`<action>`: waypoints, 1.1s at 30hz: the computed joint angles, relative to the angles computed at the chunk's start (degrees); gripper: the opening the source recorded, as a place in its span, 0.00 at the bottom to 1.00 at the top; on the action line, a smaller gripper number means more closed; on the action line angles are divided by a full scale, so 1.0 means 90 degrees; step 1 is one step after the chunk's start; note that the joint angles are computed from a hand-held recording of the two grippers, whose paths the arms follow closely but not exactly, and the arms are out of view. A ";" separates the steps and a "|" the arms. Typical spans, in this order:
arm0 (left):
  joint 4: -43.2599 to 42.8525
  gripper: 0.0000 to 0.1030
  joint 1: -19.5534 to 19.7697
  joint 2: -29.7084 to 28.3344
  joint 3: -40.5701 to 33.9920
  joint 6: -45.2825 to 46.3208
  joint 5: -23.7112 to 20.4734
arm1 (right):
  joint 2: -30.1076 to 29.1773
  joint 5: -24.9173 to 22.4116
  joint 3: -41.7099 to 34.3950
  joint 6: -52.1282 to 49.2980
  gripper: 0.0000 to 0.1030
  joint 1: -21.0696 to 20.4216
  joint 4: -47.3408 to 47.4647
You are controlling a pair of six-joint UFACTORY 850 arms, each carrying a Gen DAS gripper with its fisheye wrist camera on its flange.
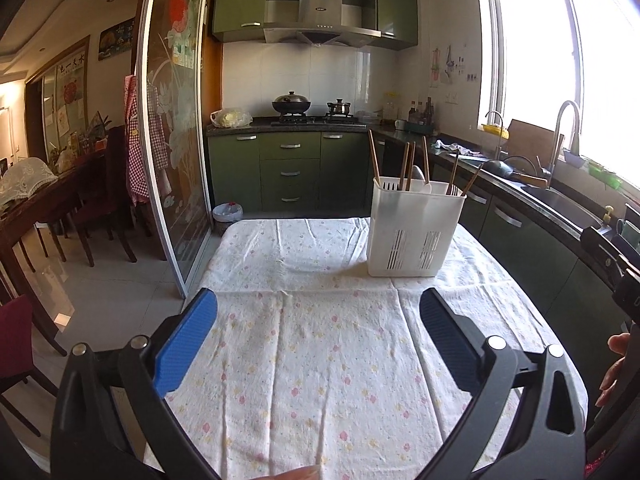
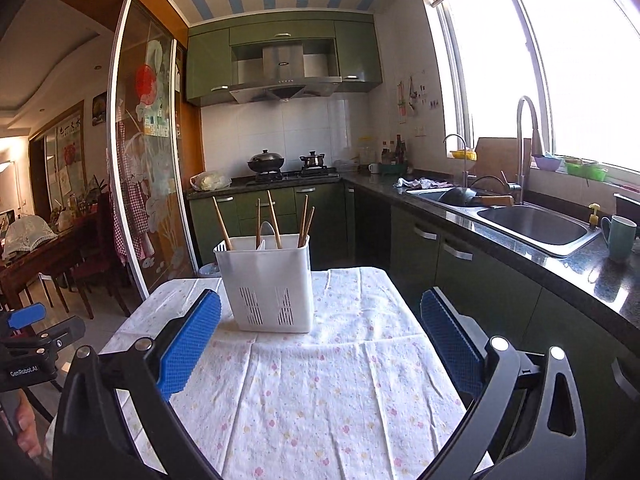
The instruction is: Organize utensils
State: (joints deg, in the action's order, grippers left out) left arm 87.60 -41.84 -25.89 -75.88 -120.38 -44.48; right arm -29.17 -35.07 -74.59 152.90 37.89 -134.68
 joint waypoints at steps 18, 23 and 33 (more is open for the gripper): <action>0.0156 0.94 0.0017 0.0058 0.0084 -0.0054 0.0029 | -0.0073 -0.0045 -0.0205 -0.0135 0.96 0.0052 -0.0033; 0.0128 0.94 0.0020 0.0023 0.0056 -0.0004 0.0088 | -0.0082 -0.0068 -0.0210 -0.0144 0.96 0.0044 -0.0031; 0.0155 0.94 0.0017 0.0033 0.0067 -0.0037 0.0071 | -0.0045 -0.0073 -0.0153 -0.0025 0.96 0.0024 -0.0150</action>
State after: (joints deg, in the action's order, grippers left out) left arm 89.00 -41.69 -25.59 -75.27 -120.71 -43.84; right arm -29.58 -35.73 -75.96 152.68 38.11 -136.03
